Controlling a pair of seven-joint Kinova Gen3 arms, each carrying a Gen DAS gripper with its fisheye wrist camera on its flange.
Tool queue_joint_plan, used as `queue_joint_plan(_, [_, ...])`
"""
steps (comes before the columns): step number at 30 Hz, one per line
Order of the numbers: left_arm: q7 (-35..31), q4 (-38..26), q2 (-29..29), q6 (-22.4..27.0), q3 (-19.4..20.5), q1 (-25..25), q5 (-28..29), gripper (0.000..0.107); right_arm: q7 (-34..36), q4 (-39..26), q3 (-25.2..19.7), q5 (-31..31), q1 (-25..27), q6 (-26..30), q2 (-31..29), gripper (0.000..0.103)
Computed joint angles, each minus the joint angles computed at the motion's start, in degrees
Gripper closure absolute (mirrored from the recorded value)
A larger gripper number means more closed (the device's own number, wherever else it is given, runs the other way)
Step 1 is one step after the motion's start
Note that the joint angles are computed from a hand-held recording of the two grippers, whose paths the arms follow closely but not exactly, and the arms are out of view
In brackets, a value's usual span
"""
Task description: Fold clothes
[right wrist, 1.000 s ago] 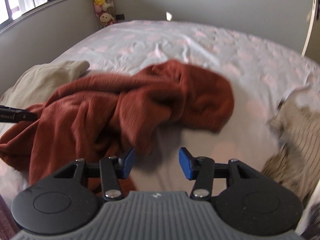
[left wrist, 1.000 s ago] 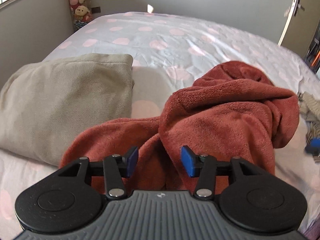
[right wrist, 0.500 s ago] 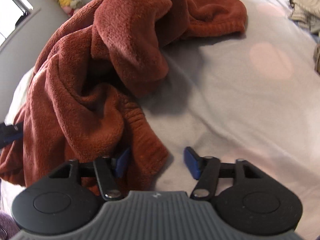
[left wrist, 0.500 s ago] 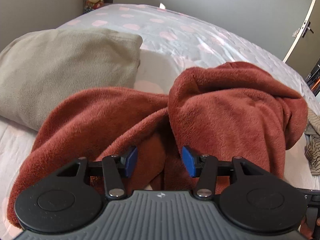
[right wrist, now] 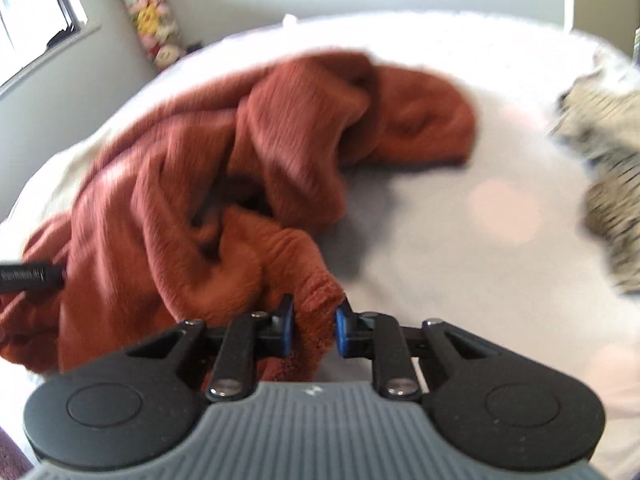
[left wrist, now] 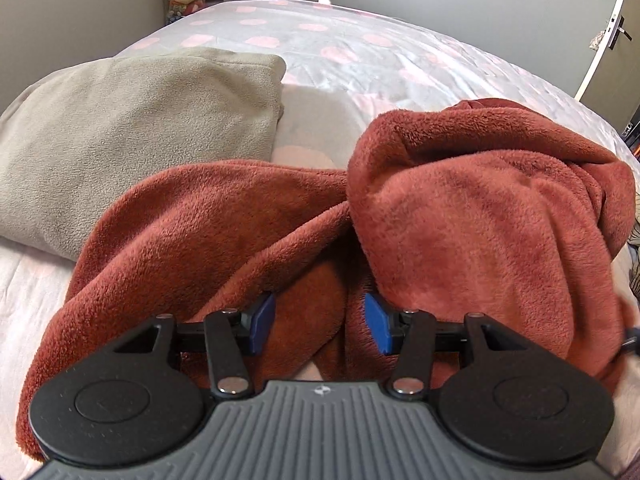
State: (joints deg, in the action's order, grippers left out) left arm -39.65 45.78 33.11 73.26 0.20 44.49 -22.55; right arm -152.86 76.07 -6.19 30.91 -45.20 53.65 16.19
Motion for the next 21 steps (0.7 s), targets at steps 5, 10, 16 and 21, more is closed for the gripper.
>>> queue_joint_plan(5, [-1.79,-1.89,0.64,2.11,-0.07,1.31,-1.04,0.056,-7.74,4.09,-0.22,7.44,-2.06,6.91,-6.64,0.082])
queue_joint_plan(10, [-2.69,-2.42,0.55,3.04,-0.14,1.75,-0.98,0.056,-14.0,6.53,-3.06,13.13,-1.38,16.74,-11.92,0.082])
queue_joint_plan(16, [-2.22,0.38,-1.43,1.16,0.04,1.93,-1.12,0.055,-18.38,10.16,-6.17,16.0,3.72,26.15,-18.79,0.082])
queue_joint_plan(21, [-3.23,-0.25,-2.07,1.54,1.0,0.59,0.03,0.055,-21.19,14.32,-8.02,18.5,9.27,32.56,-22.58,0.082])
